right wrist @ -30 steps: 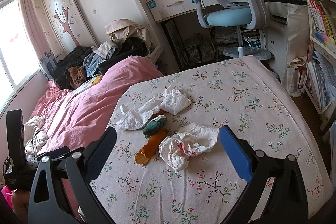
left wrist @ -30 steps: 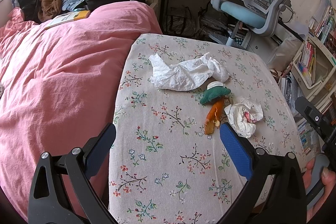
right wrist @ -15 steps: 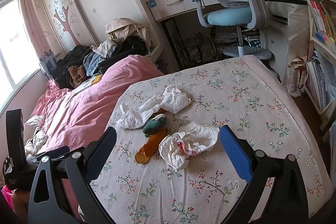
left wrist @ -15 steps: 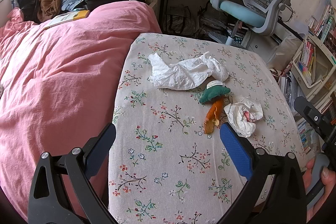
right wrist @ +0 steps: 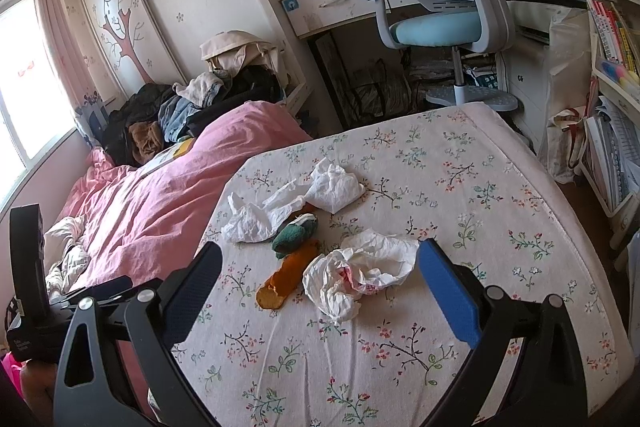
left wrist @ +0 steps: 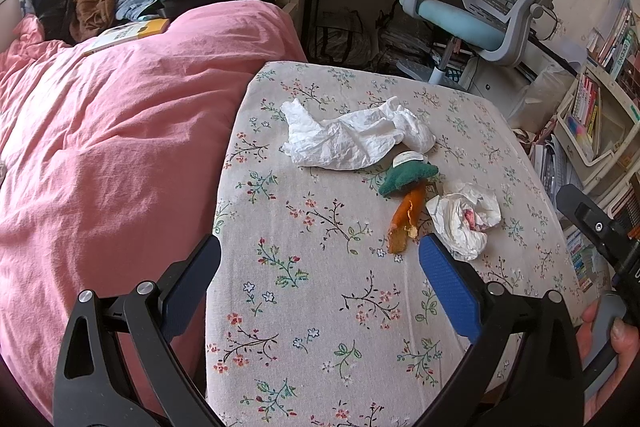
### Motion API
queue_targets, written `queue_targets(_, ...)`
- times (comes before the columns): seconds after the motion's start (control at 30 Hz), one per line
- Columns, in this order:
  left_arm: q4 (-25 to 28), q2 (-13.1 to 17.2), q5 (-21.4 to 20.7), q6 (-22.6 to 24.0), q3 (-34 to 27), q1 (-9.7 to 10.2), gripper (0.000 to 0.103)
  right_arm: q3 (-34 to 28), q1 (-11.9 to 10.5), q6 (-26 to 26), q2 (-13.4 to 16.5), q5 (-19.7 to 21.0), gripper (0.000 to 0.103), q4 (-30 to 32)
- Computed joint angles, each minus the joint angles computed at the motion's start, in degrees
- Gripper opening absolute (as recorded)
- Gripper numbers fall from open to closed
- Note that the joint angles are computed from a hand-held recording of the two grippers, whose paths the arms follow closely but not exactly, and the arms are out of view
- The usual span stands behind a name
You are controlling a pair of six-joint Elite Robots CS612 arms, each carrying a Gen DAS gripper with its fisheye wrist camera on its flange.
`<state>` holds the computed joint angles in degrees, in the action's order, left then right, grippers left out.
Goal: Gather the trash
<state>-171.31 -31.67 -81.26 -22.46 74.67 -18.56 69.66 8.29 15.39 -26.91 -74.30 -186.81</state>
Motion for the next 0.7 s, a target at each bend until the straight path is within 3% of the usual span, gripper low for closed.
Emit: queue_targets(0.7, 0.0, -0.1, -0.1, 0.0, 0.1, -0.05, 0.096, -0.1, 0.1, -0.3, -0.2, 0.0, 0.094, 1.0)
